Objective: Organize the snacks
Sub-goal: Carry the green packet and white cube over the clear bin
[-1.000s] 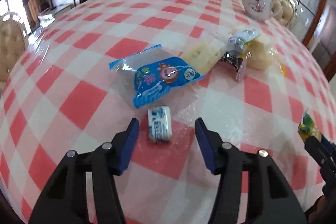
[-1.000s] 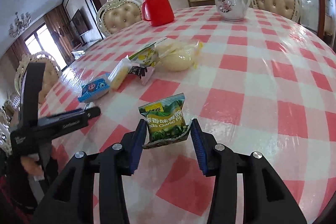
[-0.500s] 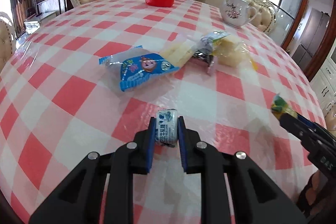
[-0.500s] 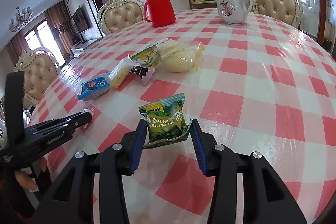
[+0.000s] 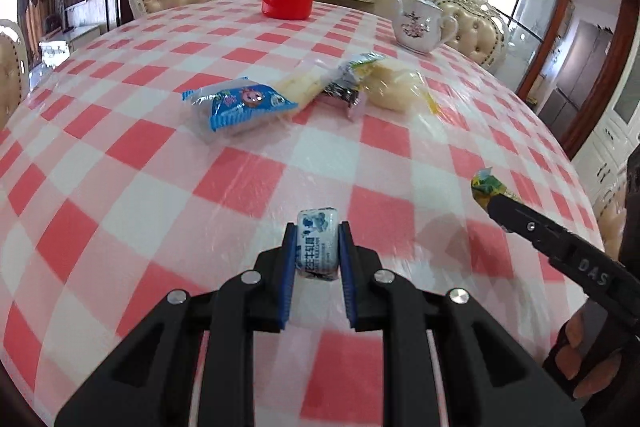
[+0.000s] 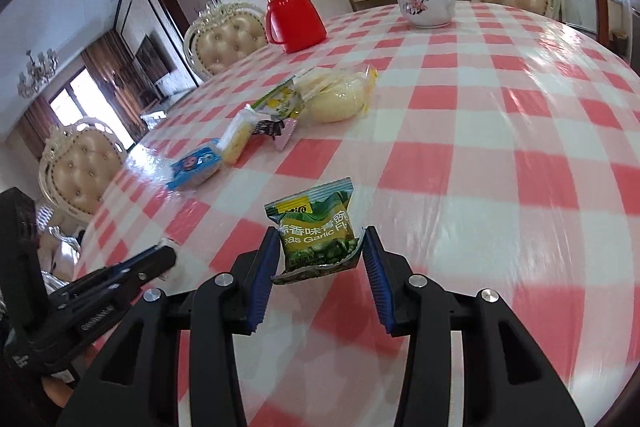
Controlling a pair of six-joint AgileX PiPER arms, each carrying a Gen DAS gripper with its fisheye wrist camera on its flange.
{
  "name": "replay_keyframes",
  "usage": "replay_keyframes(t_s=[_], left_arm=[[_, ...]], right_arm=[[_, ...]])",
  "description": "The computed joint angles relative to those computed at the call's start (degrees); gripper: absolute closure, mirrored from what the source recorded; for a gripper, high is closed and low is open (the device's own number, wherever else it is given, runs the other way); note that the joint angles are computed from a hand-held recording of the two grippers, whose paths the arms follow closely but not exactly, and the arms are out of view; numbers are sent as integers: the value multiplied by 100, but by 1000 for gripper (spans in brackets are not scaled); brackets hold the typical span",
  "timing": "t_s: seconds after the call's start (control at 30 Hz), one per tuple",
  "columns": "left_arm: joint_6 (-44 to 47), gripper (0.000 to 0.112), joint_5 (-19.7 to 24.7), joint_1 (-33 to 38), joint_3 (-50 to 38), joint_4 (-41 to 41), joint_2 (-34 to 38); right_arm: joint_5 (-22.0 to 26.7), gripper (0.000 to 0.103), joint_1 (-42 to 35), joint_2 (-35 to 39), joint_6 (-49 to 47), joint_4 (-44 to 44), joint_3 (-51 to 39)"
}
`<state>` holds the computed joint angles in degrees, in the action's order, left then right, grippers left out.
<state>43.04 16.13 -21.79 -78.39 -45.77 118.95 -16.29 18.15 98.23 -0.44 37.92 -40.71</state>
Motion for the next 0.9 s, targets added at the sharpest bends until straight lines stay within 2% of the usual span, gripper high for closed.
replay_keyframes(t_s=[0.07,0.27,0.4,0.7,0.9], left_arm=[[322,92,-88,-23,284,-218,-156],[1851,92,-242,-36,1181,-1475,-730],[2710,92,-322,-69,1640,-2151,-1041],[3907,92,-294,-21,2379,-3053,-1468],[4994,92,-213,194,2971,-3882,-1826]], right_arm=[[-210,61,249,-105,155,16,259],[-524,61,994,-449,-918,1431,620],[-671,61,1406,-649,-1257,1985,806],[-1025,61,2274,-877,-2602,3647,907],[-1213,61,2877,-701,-3381,4495,690]])
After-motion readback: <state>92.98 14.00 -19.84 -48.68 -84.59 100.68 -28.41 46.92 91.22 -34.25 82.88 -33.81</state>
